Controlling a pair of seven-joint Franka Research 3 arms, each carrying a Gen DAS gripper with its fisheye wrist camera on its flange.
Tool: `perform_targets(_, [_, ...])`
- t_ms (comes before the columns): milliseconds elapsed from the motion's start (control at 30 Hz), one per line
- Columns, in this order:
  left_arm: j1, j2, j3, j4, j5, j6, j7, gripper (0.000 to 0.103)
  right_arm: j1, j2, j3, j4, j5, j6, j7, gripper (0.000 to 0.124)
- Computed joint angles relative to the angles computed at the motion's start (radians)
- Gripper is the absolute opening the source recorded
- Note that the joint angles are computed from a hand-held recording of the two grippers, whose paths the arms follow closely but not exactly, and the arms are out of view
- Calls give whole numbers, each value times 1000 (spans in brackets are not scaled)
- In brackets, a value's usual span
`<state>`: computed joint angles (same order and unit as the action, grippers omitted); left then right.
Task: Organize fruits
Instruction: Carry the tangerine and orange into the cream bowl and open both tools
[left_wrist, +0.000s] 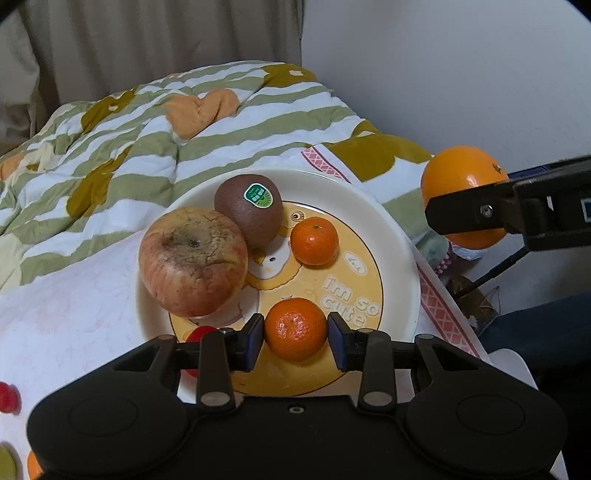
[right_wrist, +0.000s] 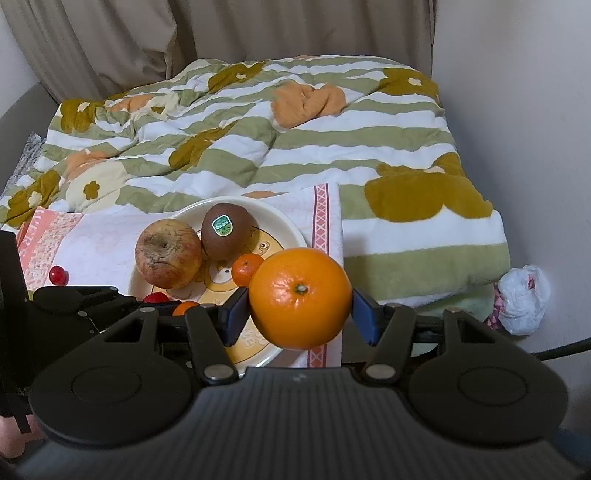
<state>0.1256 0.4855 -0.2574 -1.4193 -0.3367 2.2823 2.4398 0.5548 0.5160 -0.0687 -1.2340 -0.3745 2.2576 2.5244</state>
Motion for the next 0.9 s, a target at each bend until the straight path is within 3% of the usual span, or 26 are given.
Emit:
perform_targets(67, [7, -5, -6, -7, -15, 12, 11, 72, 1, 0, -1, 1, -1, 0, 0, 74])
perform_targets(100, [10, -16, -8, -24, -24, 33, 18, 94, 0, 0, -1, -1, -1, 2, -1, 74])
perform_targets(133, [19, -32, -15, -48, -44, 63, 37, 101, 1, 1, -2, 1, -3, 2, 1, 74])
perform_targets(467, [45, -114, 4, -127, -125, 104, 97, 101, 6, 17, 0, 30, -11, 8, -38, 74])
perform_targets(900, [65, -162, 56, -161, -130, 163, 1, 101, 2, 134, 8, 148, 67, 24, -164, 75])
